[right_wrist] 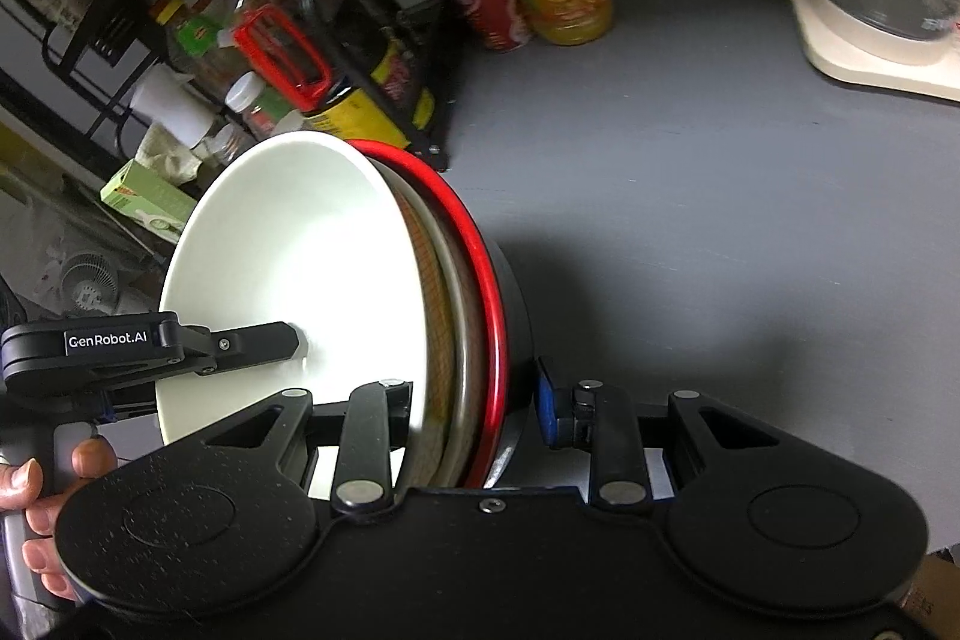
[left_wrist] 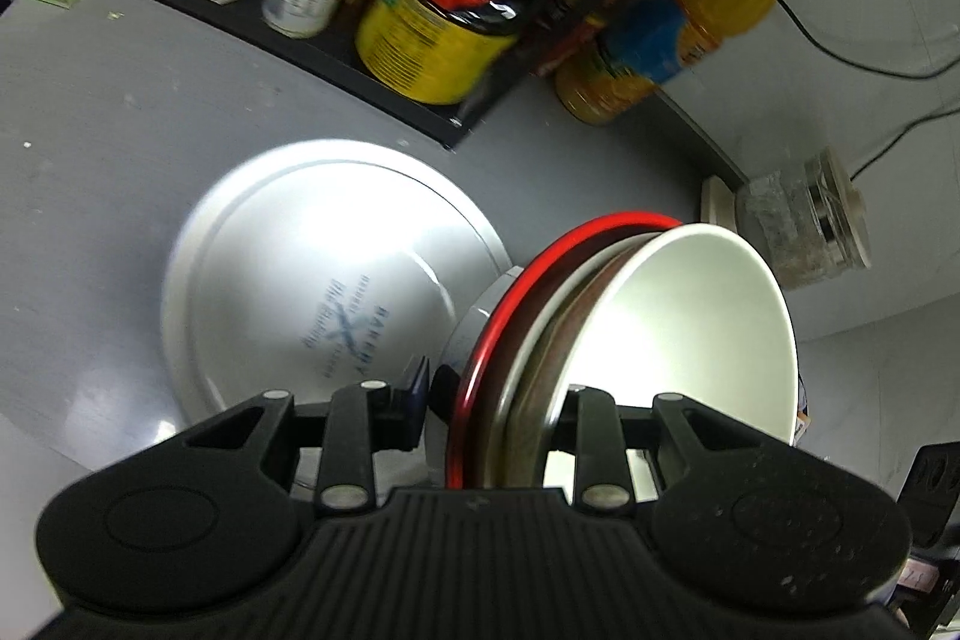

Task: Organize plates and bowls
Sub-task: 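Carry the nested bowls with both tools and lower them onto the plate stack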

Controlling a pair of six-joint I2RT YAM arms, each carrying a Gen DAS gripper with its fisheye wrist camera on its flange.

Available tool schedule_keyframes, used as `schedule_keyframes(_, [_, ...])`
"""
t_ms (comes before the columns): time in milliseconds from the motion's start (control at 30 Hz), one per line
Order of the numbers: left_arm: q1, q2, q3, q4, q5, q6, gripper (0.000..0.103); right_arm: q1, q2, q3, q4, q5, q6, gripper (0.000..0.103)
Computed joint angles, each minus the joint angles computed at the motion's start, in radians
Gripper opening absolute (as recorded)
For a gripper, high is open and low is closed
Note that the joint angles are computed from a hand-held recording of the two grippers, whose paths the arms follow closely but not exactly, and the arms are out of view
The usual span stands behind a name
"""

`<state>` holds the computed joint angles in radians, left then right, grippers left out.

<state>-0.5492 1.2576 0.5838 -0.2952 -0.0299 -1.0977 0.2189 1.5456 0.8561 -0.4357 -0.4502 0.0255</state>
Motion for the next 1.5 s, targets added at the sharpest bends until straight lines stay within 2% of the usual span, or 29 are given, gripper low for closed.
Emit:
schedule_keyframes(400, [0.249, -0.071, -0.077, -0.029, 0.133, 0.179, 0.029, 0.180, 0.094, 0.047, 0.079, 0.067, 0.172, 0.029])
schedule_keyframes(600, [0.365, -0.030, -0.081, -0.027, 0.210, 0.277, 0.029, 0.236, 0.143, 0.070, 0.098, 0.096, 0.235, 0.029])
schedule_keyframes(867, [0.437, 0.053, -0.063, -0.009, 0.275, 0.362, 0.029, 0.263, 0.180, 0.091, 0.088, 0.127, 0.286, 0.029])
schedule_keyframes(1167, [0.462, 0.132, -0.044, 0.001, 0.303, 0.394, 0.029, 0.274, 0.222, 0.105, 0.081, 0.135, 0.322, 0.029])
schedule_keyframes(1500, [0.471, 0.140, -0.044, 0.018, 0.316, 0.393, 0.031, 0.272, 0.249, 0.128, 0.075, 0.131, 0.324, 0.031])
